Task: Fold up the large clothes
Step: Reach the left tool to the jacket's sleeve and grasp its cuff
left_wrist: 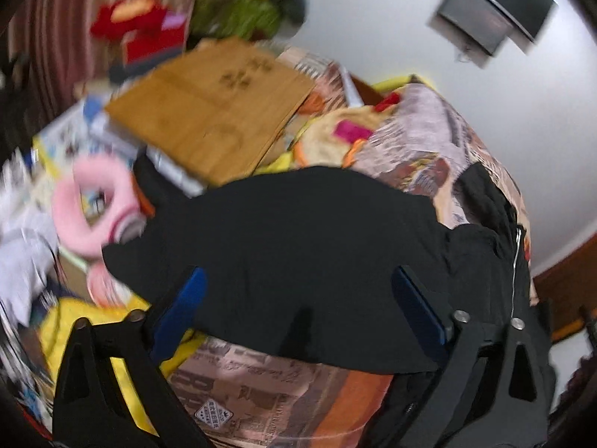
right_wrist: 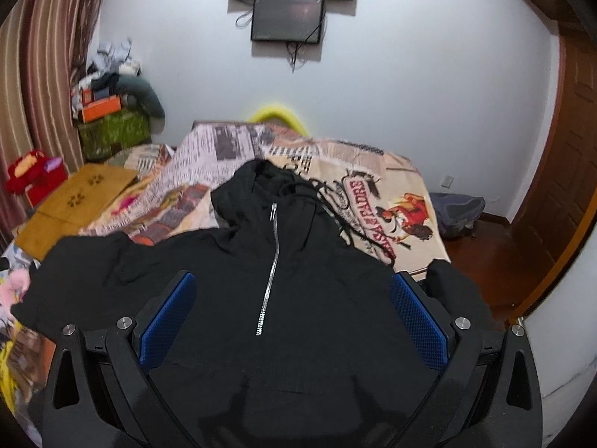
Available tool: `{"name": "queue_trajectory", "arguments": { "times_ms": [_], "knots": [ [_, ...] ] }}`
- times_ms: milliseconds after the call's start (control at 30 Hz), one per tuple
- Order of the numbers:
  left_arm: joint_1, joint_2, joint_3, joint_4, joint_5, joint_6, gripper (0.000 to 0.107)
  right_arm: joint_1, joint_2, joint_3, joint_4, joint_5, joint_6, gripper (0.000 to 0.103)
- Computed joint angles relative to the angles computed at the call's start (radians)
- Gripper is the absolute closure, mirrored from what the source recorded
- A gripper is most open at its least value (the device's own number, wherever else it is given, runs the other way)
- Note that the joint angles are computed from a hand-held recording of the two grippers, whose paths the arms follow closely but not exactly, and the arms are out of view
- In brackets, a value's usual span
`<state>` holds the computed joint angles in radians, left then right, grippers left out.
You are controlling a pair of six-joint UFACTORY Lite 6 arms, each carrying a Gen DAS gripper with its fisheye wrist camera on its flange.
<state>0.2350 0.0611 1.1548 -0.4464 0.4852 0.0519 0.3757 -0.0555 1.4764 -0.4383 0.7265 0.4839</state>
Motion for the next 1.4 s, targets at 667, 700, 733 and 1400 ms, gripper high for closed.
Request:
{"name": "queue_trajectory", "arguments": {
  "times_ms": [667,700,733,1400],
  "knots": [
    [0.264,0.258,-0.092,-0.548,0.102,0.424,0.031,0.010,0.109,0.014,0.095,0.003,-0.104,0.000],
    [0.258,0.281,-0.071,-0.534,0.102,0.413,0.031,0.009,0.108,0.013,0.095,0.005,-0.102,0.000],
    [0.256,0.307,-0.049,-0.529,0.109,0.406,0.031,0.007,0.106,0.012,0.098,0.006,-0.104,0.000],
    [0.206,0.258,-0.004,-0.208,-0.034,0.148,0.094,-0.005,0.042,-0.043,0.096,0.007,-0.110,0.000]
  ]
}}
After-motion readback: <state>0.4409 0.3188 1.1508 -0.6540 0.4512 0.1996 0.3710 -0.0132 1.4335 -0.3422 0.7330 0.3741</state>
